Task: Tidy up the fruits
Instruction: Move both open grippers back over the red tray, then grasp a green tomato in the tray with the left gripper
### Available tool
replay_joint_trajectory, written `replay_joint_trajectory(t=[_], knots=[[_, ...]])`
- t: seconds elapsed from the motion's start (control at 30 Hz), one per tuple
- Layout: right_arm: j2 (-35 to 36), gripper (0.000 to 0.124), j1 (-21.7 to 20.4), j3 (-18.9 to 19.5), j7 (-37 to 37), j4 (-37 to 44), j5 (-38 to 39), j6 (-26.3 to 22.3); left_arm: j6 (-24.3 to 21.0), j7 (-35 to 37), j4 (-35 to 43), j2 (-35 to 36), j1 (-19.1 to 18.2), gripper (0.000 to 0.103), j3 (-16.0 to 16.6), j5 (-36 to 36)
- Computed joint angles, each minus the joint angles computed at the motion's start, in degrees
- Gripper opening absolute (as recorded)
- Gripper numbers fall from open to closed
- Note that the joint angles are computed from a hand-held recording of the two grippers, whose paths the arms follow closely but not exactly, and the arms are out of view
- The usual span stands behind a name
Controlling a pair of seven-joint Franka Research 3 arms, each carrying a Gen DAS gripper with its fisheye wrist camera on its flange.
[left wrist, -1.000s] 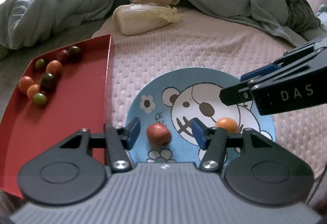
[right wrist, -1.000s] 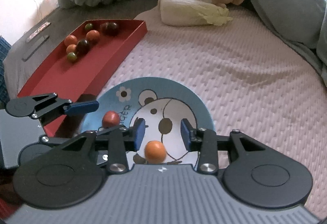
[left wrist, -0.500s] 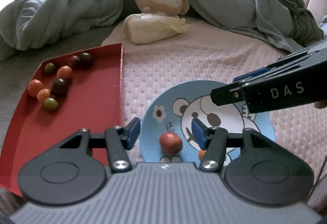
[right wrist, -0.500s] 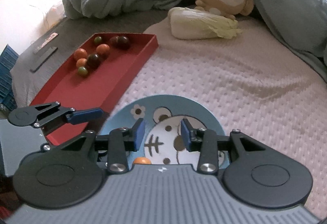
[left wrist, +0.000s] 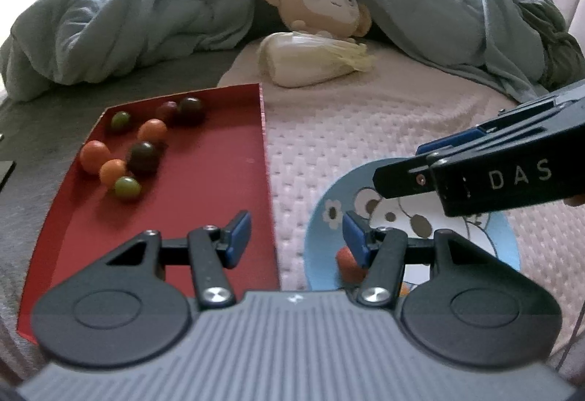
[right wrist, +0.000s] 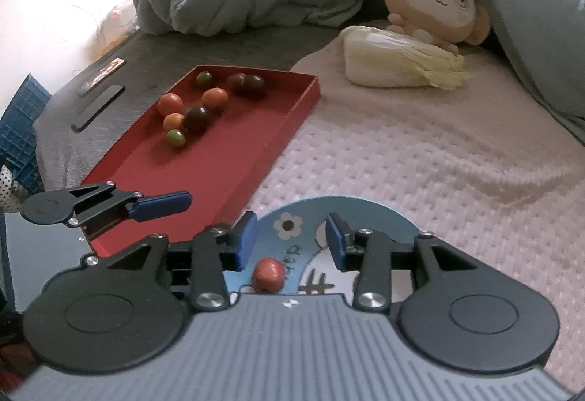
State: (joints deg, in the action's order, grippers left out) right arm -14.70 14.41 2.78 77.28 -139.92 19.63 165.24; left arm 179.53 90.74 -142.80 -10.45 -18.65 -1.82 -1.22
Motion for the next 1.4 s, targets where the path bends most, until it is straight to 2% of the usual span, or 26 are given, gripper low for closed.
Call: replay_joint_trajectory(t=[0.1,0.23,0.43,0.63,0.97,1.17,1.4], knots=[[0.95,0.047,0.54,0.10,-0.16,1.02,0.44,0.30,0.40,-1.48,0.05,0.10,2.20,0.058,-1.05,1.52],[2.39,0.047,1.25,0.25,-0.48,2.38,1.14,1.24,0.43,-2.42,0.27,0.46,3.26,0.058,-0.47,2.09],[5.10,0.047,2.78,0.34,-2.59,4.98,3.04,1.60,0.63,-5.28,0.54,1.28,7.03,0.058,-1.49,4.70],[7.82,0.047,3.32,0.99,-3.43,7.71,3.63,1.01,1.03,-9.61,1.18,2.30,11.90,0.058,-3.27,9.23],[12.78,0.047,3.46,1.97,-2.41,12.67,2.09,-0.44,0.18,-16.14,3.93,5.26,17.70,0.058,-3.86,14.88],[15.17,0.047,3.83,2.38,-2.60,15.28,2.02,-1.05,-0.71,-19.55,6.81,7.98,19.43,0.058,-3.75,17.16],[17.07,0.047,3.76,2.35,-1.97,17.47,1.21,-1.93,-1.21,-21.08,10.82,12.01,19.56,0.057,-3.59,18.37]])
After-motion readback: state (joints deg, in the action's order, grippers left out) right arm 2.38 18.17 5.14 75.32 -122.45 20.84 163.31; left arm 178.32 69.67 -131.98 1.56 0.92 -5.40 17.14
